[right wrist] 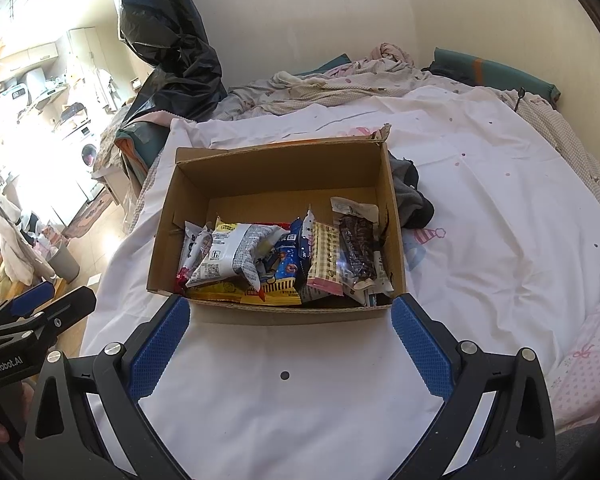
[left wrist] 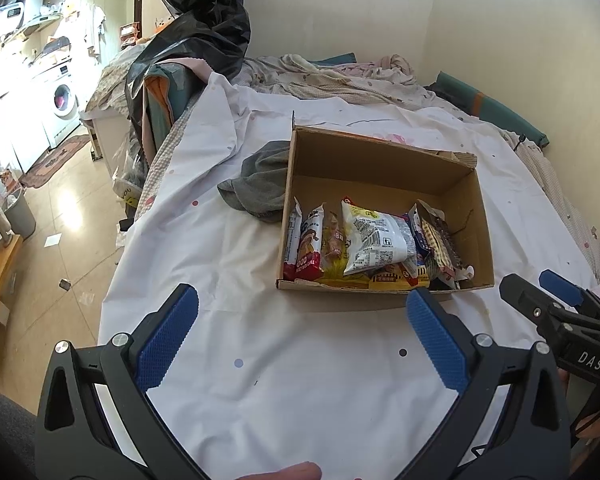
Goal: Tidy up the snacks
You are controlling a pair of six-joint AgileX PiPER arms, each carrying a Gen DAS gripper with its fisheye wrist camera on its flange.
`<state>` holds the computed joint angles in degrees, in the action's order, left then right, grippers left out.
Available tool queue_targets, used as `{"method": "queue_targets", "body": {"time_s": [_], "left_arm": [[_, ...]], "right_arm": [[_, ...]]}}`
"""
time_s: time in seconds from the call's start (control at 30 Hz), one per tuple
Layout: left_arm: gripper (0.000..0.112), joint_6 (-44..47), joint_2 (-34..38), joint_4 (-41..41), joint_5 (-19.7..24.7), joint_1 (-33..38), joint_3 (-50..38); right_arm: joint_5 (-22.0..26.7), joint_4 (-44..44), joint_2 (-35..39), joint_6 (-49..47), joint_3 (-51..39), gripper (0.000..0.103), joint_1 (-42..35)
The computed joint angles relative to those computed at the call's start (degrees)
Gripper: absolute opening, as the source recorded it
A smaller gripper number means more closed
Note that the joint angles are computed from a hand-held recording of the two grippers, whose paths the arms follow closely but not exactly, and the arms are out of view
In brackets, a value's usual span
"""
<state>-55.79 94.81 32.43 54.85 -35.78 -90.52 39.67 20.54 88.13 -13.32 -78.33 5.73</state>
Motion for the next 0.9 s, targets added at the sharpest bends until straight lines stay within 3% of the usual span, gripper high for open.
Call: {"method": "queue_targets", "body": {"time_s": [0.9], "left_arm": [[0.103,-0.4,0.3,0.1,-0.2,0.1,-0.2]], "right_arm": [[0.1,0.5,0.2,-0.3,-0.1,0.103,0.1]]}}
